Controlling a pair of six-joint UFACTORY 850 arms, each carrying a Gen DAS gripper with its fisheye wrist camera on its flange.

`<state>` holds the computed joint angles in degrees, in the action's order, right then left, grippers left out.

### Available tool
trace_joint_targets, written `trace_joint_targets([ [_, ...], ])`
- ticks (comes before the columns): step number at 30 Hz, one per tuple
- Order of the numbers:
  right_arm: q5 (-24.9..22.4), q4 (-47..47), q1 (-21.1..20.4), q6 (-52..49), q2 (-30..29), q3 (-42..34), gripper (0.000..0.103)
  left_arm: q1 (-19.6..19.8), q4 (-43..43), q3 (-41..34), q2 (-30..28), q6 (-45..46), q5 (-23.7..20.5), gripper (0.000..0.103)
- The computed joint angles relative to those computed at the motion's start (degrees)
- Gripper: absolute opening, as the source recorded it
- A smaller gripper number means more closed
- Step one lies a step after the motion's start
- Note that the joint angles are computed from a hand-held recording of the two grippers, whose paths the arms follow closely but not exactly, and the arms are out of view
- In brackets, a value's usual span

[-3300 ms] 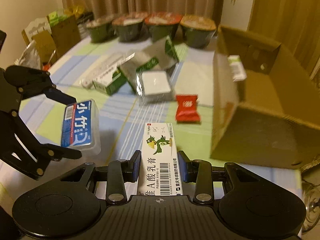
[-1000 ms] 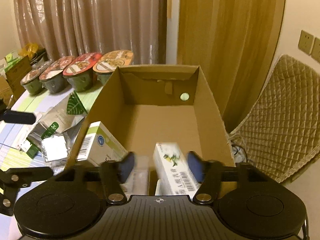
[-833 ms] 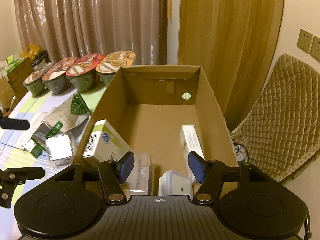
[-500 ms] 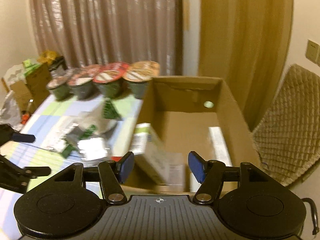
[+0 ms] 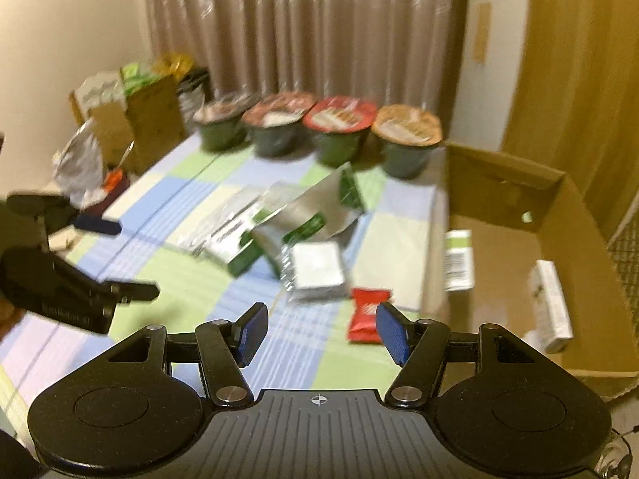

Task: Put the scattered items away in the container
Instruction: 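Withdraw both tools from the cardboard box back over the table, then grasp the clear-packaged white pad with the right tool while the left tool grasps the silver foil bag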

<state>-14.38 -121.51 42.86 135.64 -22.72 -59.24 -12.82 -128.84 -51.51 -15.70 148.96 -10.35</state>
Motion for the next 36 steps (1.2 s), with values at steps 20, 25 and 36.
trace_joint_targets([
  [20, 2.8, 3.8, -2.3, -7.6, -16.2, -14.4, 0.099, 1.8, 10.8, -9.0, -10.6, -9.4, -4.6, 0.085],
  [25, 3.7, 7.3, -3.5, -11.9, -19.3, -17.9, 0.099, 1.3, 17.4, -14.1, -14.6, -15.6, -5.3, 0.078],
  [36, 5.6, 6.2, -5.2, -12.4, -23.3, -21.8, 0.099, 0.0, 30.9, -23.9, -22.7, -27.3, -4.8, 0.034],
])
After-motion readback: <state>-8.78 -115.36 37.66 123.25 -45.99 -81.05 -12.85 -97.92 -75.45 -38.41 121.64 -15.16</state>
